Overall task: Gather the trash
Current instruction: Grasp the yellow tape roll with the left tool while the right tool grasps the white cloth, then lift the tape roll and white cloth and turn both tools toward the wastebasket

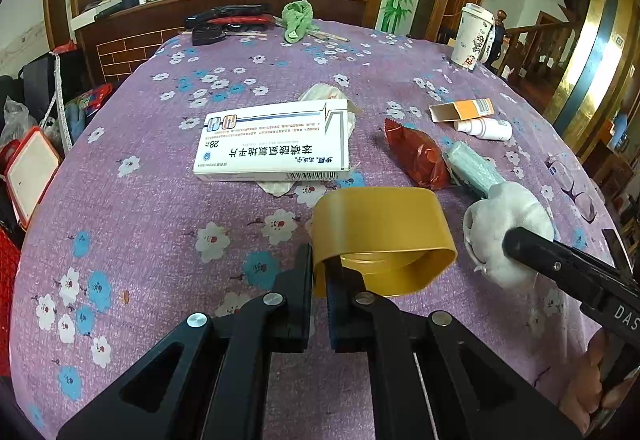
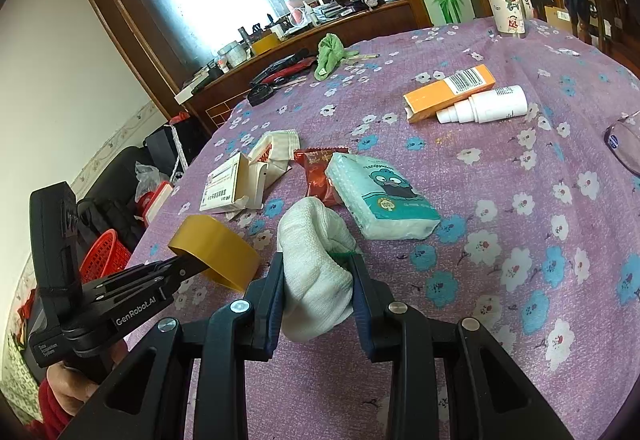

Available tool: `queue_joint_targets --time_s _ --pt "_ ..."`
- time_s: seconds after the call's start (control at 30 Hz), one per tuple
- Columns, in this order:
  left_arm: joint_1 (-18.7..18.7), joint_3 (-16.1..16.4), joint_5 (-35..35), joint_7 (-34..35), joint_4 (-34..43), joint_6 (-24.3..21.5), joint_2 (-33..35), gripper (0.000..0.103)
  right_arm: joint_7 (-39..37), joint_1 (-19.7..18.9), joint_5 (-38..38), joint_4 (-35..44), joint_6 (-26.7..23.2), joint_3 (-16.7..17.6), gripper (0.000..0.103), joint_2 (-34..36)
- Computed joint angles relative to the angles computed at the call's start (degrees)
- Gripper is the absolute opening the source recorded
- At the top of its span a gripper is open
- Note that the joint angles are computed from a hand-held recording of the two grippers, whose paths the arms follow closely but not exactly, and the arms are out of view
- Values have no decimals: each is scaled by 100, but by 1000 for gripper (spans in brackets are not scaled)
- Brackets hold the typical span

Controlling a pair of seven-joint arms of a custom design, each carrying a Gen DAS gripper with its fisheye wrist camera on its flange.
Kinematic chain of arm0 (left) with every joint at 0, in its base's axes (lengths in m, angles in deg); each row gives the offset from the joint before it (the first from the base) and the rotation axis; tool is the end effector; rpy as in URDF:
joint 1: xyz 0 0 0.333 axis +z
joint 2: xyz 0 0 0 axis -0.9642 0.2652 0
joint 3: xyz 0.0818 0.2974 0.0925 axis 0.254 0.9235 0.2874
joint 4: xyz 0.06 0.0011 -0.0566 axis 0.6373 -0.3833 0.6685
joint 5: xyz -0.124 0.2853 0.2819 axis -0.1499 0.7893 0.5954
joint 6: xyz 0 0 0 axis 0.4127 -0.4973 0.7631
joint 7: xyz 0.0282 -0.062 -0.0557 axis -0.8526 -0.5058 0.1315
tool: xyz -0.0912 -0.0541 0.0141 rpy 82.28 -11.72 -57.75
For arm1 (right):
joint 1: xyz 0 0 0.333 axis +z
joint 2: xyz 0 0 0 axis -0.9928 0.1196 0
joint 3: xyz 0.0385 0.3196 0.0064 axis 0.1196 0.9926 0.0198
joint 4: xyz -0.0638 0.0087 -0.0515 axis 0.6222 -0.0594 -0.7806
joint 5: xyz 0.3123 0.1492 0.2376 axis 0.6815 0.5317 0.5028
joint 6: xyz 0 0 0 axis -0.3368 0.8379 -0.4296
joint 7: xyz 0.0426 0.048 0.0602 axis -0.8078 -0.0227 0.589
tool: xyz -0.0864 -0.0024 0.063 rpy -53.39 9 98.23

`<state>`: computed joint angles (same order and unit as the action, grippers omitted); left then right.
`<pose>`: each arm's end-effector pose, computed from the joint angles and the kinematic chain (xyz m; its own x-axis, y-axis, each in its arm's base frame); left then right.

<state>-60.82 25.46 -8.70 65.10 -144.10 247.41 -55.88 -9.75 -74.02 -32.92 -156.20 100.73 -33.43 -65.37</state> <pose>0.6707 -0.0179 0.3792 -0.1619 -0.9786 0.1271 -0.7687 0.0443 -0.6381 0.6588 0.2393 0.3793 0.2064 -0.8756 -0.4366 -0.7492 0.1456 -0.6462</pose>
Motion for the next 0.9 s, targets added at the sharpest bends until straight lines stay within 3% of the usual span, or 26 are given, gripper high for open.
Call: queue_joint_targets --time_s 0.53,0.9 --pt "93 -111 -190 190 40 -14 28 5 111 48 -102 41 -124 -83 33 26" --pt "189 -200 -955 806 -331 78 -330 5 349 111 -279 2 -54 -169 33 7"
